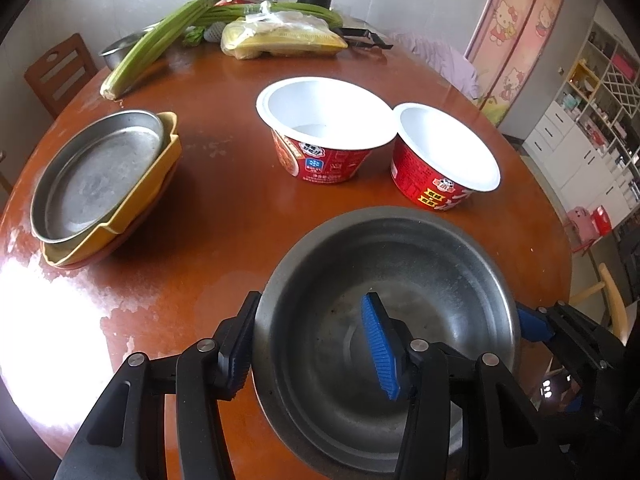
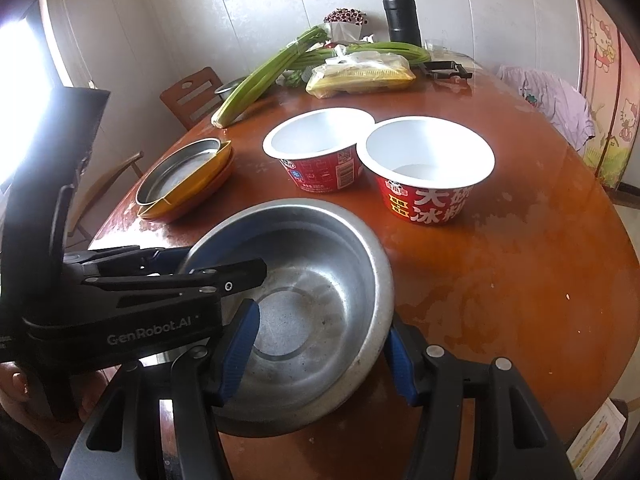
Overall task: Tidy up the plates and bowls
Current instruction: 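Lower the steel bowl onto the table and open the left gripper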
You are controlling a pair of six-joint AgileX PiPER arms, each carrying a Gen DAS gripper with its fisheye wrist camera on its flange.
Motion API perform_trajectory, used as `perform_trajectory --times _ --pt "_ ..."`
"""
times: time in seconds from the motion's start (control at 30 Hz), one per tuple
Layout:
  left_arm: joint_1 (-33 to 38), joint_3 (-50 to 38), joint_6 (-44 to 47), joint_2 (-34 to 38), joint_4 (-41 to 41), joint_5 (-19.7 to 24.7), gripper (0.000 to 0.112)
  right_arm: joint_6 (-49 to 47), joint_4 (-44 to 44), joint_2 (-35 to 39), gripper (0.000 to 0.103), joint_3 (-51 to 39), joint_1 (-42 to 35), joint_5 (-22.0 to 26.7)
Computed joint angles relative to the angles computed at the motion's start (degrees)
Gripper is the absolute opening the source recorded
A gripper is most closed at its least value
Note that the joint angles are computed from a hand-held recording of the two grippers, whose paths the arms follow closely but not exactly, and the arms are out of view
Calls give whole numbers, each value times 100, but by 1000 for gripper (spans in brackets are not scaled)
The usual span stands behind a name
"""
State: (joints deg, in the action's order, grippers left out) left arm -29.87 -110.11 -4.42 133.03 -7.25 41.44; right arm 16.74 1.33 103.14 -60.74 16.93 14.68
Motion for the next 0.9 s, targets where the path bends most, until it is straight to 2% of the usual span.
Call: perform_trajectory --times 0.23,0.33,0.4,0.47,0.67,0.77,0.9 --pt "193 70 178 -162 -284 -36 52 -428 464 23 60 3 -39 -94" --pt "235 126 134 -267 -278 -168 52 460 -425 -36 60 47 -24 -115" --pt "256 47 301 -264 -452 -95 52 401 -321 -113 61 138 -91 -232" --pt "246 -126 452 -200 -609 34 52 -27 122 -146 63 172 -176 -276" --pt "127 -984 540 121 -720 581 52 758 -685 -289 63 201 -338 -240" --pt "66 -1684 487 389 -729 957 52 1259 -1214 -394 63 188 -447 -209" --pt "-5 -2832 332 891 -742 1611 52 782 -760 -431 63 75 -810 -138"
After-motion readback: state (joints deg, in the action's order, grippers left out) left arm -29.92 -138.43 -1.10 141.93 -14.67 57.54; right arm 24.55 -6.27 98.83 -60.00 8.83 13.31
